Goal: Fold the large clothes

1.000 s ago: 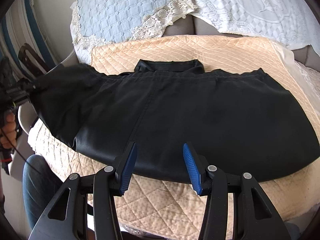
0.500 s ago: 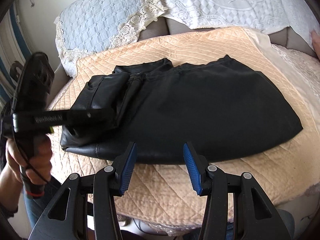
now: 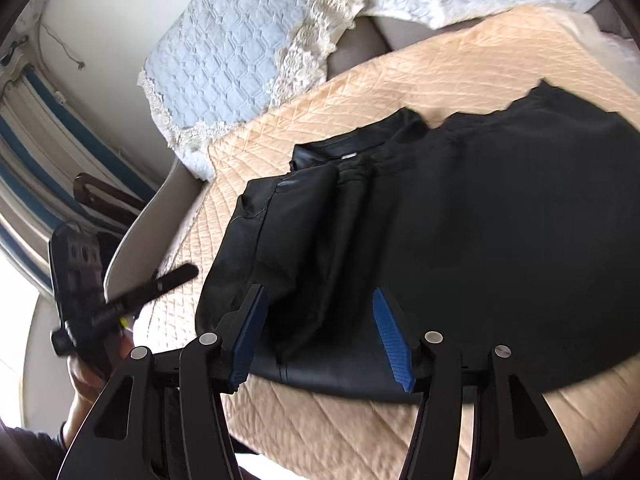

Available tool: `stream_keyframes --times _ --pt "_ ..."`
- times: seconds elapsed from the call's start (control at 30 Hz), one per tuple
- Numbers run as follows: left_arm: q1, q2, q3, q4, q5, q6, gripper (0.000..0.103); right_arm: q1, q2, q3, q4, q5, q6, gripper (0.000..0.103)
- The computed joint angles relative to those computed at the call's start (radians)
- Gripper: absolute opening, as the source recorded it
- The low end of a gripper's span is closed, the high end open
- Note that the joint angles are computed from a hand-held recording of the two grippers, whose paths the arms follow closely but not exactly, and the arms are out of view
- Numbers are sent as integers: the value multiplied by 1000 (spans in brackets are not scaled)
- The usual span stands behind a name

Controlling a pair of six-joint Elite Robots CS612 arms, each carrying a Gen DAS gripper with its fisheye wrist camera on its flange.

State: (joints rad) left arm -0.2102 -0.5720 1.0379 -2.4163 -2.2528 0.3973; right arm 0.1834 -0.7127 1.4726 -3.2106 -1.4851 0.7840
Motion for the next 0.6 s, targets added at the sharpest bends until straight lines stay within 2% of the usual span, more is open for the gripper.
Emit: stream_keyframes --times 0.13,0.3,0.33,0.37,0.47,0.53,0.6 --pt "6 6 14 -31 -27 -13 30 -17 55 -92 75 60 21 56" --pt "4 20 -3 -20 -32 25 30 -20 90 -154 63 118 33 56" --pt "3 21 -4 -18 -28 29 30 -19 93 -162 77 116 36 39" --pt "0 20 -1 -21 -21 31 30 -17 93 -170 108 102 39 12" --pt "-2 10 11 -18 -26 49 30 -13 82 -154 80 75 56 8" --pt "-3 0 29 -7 -43 82 30 -9 71 -129 45 45 59 8" --pt "-7 -8 54 -18 -31 117 30 -10 67 -109 55 28 78 8"
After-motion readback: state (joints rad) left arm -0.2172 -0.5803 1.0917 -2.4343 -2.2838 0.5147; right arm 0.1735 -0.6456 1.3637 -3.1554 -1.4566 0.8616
